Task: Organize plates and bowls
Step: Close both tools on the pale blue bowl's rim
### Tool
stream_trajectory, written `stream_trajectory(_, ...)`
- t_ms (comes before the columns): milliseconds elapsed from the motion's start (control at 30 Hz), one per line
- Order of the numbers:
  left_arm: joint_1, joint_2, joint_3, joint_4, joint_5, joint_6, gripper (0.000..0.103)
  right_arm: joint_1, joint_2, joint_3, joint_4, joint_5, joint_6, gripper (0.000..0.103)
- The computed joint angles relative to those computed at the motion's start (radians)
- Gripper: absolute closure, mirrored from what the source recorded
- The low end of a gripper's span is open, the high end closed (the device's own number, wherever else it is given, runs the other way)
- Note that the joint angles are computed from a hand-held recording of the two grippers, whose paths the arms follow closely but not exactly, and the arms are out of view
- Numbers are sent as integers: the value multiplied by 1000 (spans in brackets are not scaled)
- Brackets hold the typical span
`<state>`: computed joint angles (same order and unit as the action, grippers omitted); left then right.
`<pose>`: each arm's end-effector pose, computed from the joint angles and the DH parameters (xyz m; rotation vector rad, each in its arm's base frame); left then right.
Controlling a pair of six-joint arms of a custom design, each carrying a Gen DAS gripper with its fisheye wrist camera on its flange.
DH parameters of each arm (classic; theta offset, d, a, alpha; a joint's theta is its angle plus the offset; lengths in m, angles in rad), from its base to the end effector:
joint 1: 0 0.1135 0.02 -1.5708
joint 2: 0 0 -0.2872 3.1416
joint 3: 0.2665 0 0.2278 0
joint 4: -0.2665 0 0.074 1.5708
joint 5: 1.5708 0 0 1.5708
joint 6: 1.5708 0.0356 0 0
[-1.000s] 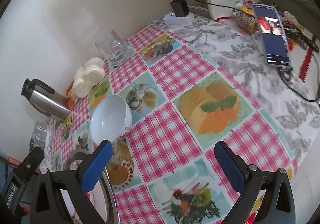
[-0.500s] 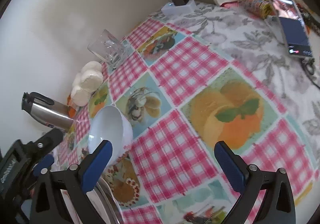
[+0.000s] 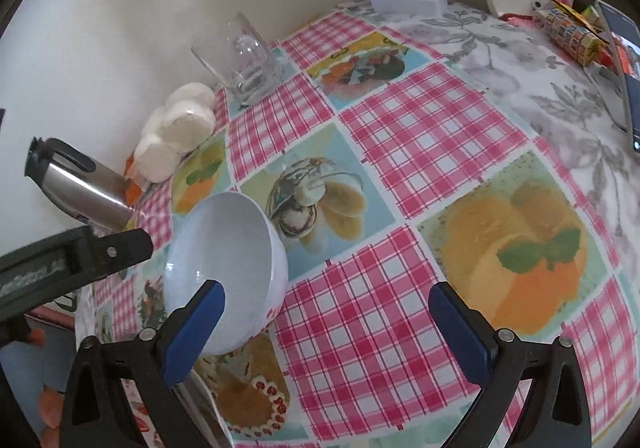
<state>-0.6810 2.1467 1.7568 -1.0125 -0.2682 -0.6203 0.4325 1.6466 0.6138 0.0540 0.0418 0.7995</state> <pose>0.3327 -0.2575 0.2195 0.0539 2.8415 0.1598 0.2431 0.1106 0.1510 0.4915 2.5575 0.4144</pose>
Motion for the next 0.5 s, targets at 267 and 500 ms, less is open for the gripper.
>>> stream_trajectory(267,35,116,78,-49,38,-6,26,-8,105,26,74,-65,1,27)
stream_trajectory(500,57,190,122,-68,107,-9,46,15,156,59,84,-49,-9,42)
